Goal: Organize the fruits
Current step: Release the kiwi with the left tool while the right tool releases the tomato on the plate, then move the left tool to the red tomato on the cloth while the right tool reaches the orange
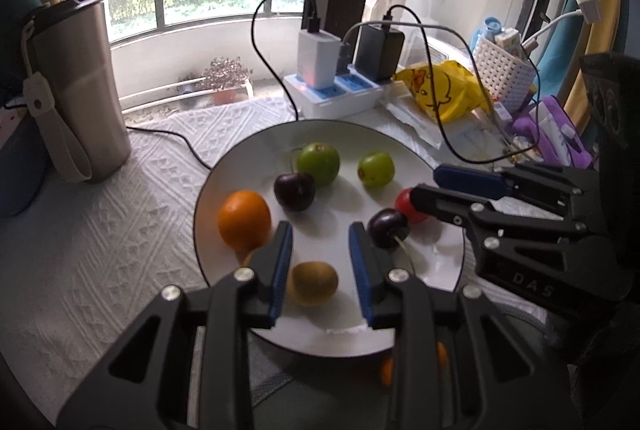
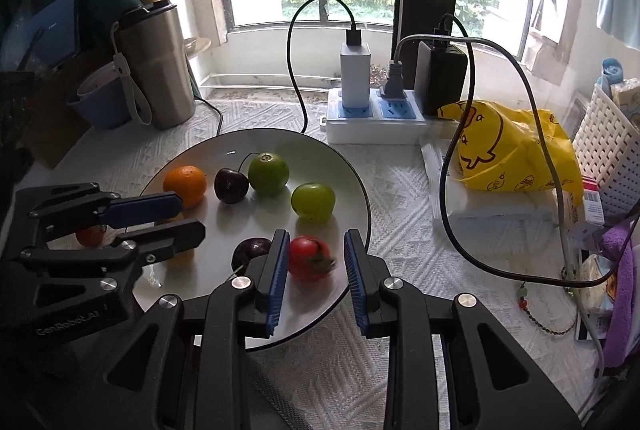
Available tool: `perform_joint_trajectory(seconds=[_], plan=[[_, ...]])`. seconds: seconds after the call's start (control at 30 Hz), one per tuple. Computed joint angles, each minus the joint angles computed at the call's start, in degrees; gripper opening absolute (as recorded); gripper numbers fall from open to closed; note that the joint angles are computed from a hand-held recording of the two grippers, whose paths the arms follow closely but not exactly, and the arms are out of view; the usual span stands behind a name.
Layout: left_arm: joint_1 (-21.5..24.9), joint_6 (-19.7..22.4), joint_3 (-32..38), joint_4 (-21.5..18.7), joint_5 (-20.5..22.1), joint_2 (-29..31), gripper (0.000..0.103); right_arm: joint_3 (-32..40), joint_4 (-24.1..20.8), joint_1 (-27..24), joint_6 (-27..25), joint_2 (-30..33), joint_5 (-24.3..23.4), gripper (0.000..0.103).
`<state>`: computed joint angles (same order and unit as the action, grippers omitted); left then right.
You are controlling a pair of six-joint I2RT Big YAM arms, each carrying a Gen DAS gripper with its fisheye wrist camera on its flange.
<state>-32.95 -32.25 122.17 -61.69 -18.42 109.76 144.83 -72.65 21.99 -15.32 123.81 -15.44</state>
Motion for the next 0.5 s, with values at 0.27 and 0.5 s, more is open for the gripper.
perform_joint_trajectory(seconds=[0.27,0.5], plan=[[-0.9,0.0,-2.7,2.5,-1.7,-3.0,0.031,-2.0,1.1,0.3,0.1,-1.9,0.2,0.03],[-1.5,-0.3,-4.3,2.6,-4.2,-5.4,0.043,-4.6,2.4,0.9,0.3,-4.8,0.0,0.03]])
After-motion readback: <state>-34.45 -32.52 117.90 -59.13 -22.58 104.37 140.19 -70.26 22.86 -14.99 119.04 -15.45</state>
